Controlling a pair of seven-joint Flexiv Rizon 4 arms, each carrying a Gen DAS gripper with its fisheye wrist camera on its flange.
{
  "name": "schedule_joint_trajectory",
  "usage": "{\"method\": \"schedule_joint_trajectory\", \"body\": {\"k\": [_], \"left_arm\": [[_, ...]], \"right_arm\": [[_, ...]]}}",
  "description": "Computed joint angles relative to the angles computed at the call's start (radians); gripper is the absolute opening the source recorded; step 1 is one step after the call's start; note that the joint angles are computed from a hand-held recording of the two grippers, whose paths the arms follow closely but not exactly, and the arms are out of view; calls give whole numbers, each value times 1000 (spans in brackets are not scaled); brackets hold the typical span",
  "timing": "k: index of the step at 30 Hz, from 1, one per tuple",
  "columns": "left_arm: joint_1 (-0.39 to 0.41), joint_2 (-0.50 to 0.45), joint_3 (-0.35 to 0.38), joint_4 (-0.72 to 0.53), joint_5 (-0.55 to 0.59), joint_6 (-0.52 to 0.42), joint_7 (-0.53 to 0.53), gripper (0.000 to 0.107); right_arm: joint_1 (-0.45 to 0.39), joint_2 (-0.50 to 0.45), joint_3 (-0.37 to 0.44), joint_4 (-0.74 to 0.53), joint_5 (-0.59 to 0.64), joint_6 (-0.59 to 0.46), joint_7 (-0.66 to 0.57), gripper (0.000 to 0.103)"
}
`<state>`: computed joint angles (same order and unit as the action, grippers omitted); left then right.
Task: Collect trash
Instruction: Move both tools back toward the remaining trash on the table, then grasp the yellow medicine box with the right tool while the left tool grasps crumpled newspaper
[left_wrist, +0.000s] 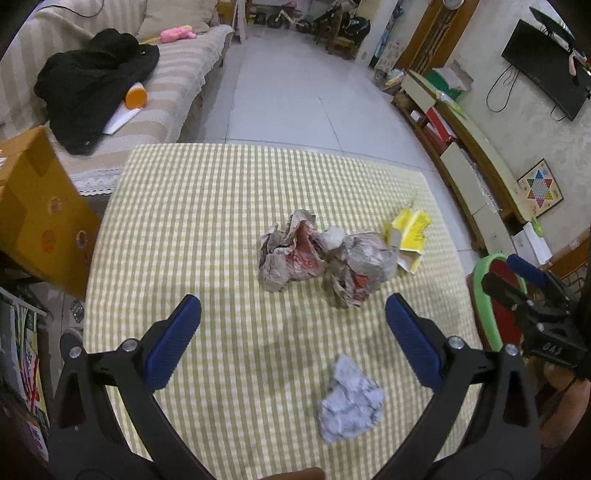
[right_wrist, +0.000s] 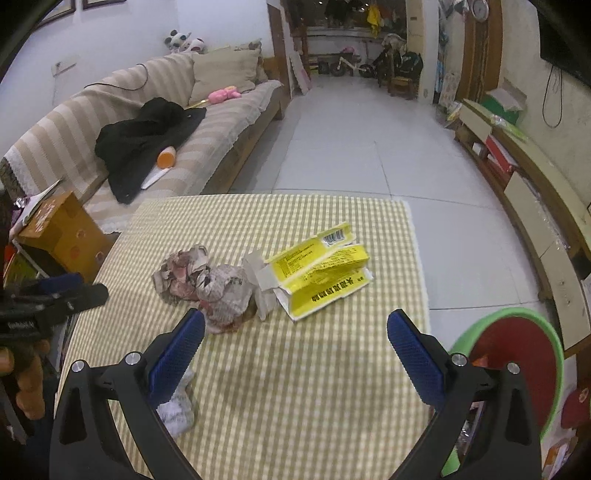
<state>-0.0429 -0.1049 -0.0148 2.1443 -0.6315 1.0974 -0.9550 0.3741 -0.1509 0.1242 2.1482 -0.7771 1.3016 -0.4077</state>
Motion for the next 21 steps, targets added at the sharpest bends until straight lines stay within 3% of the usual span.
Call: {"method": "schedule_joint_trajectory", "body": {"k": [21], "left_arm": [[42, -249, -73, -171, 53, 12, -64, 98]], "right_arm": [[26, -259, -49, -245, 304, -50, -29, 95]]}}
